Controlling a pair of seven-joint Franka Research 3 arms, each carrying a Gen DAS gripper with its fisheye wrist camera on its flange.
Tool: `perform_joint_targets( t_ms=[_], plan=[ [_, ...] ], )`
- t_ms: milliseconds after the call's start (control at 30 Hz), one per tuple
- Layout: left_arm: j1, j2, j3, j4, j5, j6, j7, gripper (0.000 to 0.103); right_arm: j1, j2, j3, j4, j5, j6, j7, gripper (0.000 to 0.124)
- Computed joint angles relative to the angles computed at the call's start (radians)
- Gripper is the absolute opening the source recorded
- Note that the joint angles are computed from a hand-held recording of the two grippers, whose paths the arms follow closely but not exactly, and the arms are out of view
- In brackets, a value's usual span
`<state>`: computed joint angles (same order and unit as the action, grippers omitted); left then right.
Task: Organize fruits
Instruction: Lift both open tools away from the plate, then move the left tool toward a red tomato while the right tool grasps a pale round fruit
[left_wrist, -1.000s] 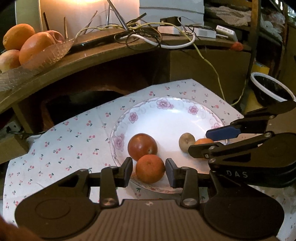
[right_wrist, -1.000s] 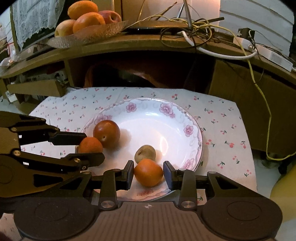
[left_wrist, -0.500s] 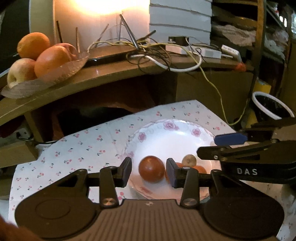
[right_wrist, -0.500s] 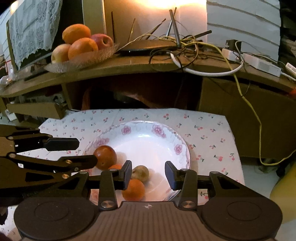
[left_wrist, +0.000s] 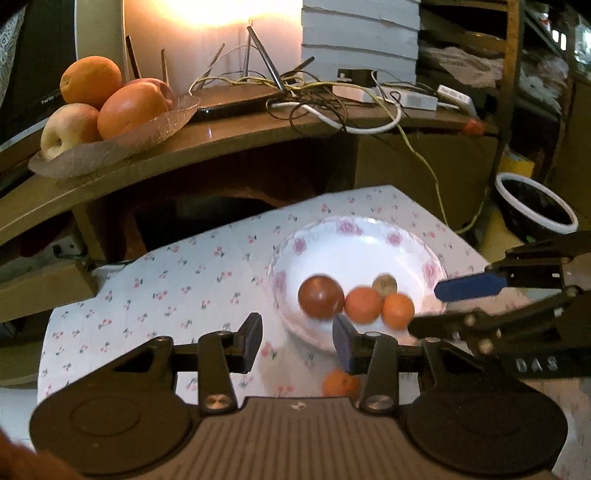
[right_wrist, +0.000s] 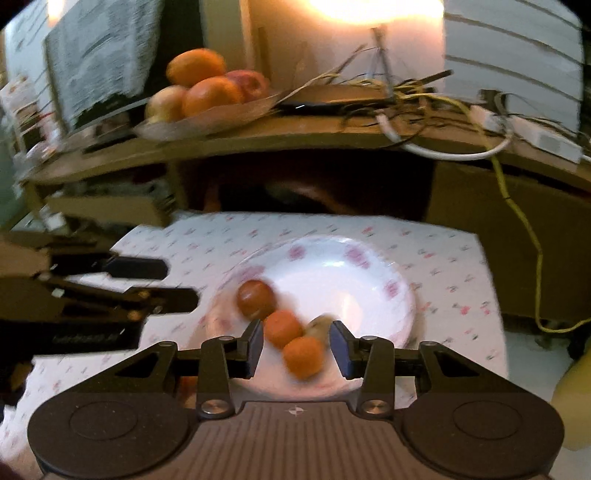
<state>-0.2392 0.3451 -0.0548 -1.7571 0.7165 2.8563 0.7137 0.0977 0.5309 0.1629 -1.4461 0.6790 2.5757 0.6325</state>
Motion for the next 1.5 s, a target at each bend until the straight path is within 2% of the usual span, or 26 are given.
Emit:
perform_joint_targets(
  t_ms=[133,267,467,633,767,900,1100,1233,1400,1467,1500],
  plan=[
    [0.056,-0.043,-0.056,-0.077,-0.090,0.027,0.122,0.047,-0.022,-0.052,0.017,-0.065,0.019,-0.088,-0.084,0.043],
    [0.085,-0.073,-0.092,-0.136,-0.173,0.042,0.252,0.048,0.000,-0.074,0.003,-0.106,0.004,-0.113,-0.168,0.043],
    [0.169,-0.100,-0.208,-0.208,-0.440,0.064,0.559,0.048,0.028,-0.054,-0.024,-0.087,-0.045,-0.149,-0.158,0.043],
    [0.175,-0.094,-0.253,-0.221,-0.591,0.051,0.752,0.048,0.038,-0.042,-0.029,-0.074,-0.074,-0.158,-0.151,0.043],
    [0.111,-0.061,-0.203,-0.185,-0.561,0.022,0.739,0.048,0.041,-0.039,-0.036,-0.069,-0.086,-0.152,-0.122,0.043],
    [0.057,-0.041,-0.141,-0.161,-0.487,0.019,0.647,0.048,0.039,-0.031,-0.043,-0.059,-0.101,-0.155,-0.084,0.043],
    [0.030,-0.021,-0.109,-0.145,-0.398,0.040,0.582,0.048,0.022,-0.042,-0.035,-0.070,-0.088,-0.157,-0.092,0.043],
    [0.038,-0.030,-0.119,-0.155,-0.372,0.030,0.584,0.048,0.020,-0.041,-0.034,-0.065,-0.085,-0.165,-0.096,0.043],
    [0.153,-0.062,-0.253,-0.190,-0.565,0.030,0.804,0.048,0.019,-0.038,-0.035,-0.054,-0.081,-0.173,-0.091,0.044],
    [0.136,-0.066,-0.235,-0.197,-0.576,0.037,0.812,0.048,0.019,-0.035,-0.036,-0.049,-0.083,-0.181,-0.090,0.044],
    [0.106,-0.061,-0.200,-0.193,-0.545,0.036,0.773,0.048,0.020,-0.033,-0.036,-0.048,-0.085,-0.184,-0.090,0.044]
  ],
)
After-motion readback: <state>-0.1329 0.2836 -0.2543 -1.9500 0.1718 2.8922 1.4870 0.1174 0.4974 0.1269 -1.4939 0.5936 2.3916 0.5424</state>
